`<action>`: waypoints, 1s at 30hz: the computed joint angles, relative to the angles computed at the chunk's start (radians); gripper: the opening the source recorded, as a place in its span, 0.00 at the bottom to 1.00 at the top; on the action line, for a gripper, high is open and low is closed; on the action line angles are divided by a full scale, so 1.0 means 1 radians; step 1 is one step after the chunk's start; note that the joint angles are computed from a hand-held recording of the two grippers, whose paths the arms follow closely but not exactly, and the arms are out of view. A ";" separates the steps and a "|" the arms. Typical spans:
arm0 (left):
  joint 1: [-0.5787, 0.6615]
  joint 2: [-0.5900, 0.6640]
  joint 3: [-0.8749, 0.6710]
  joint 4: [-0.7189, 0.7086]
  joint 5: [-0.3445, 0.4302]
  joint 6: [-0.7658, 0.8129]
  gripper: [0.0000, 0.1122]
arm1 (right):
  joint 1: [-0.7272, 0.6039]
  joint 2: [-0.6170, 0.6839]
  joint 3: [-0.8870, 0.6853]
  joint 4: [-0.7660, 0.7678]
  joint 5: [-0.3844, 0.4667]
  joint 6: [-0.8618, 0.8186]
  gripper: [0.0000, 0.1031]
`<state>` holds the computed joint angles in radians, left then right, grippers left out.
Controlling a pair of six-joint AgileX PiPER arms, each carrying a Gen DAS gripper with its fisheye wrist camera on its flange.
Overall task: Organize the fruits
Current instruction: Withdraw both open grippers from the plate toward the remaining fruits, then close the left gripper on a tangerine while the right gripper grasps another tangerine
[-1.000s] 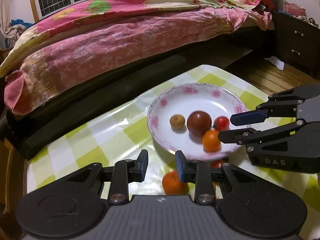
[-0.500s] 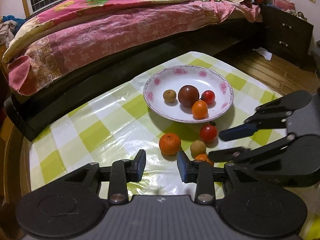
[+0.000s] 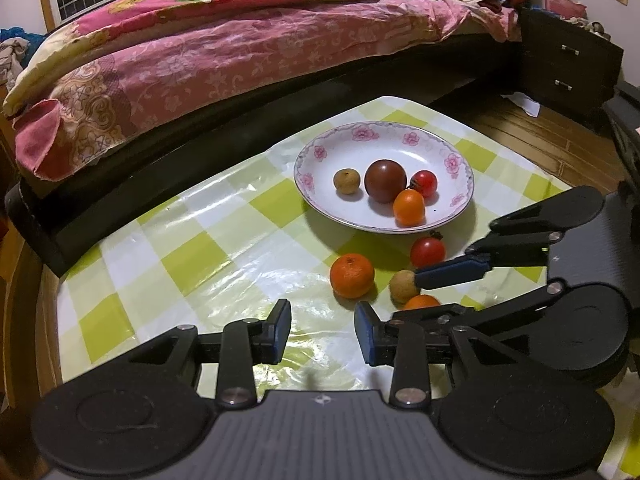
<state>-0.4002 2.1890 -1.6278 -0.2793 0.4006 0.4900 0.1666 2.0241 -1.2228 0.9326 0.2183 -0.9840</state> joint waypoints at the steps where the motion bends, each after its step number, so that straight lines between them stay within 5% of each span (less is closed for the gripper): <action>1: 0.000 0.001 -0.001 -0.002 0.000 -0.001 0.38 | -0.001 -0.002 0.000 -0.028 0.002 0.030 0.32; 17: -0.006 0.055 -0.060 -0.089 0.024 0.141 0.38 | -0.031 -0.020 0.003 -0.156 0.082 0.202 0.24; 24: -0.023 0.143 -0.172 -0.062 0.051 0.210 0.38 | -0.070 -0.105 0.062 -0.265 0.139 0.249 0.24; 30: -0.035 0.262 -0.349 -0.007 0.126 0.159 0.38 | -0.106 -0.105 0.093 -0.180 0.143 0.183 0.24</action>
<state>-0.4348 2.4506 -1.9772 -0.2866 0.5267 0.6492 0.0602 1.9188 -1.1294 0.7528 0.3614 -0.8006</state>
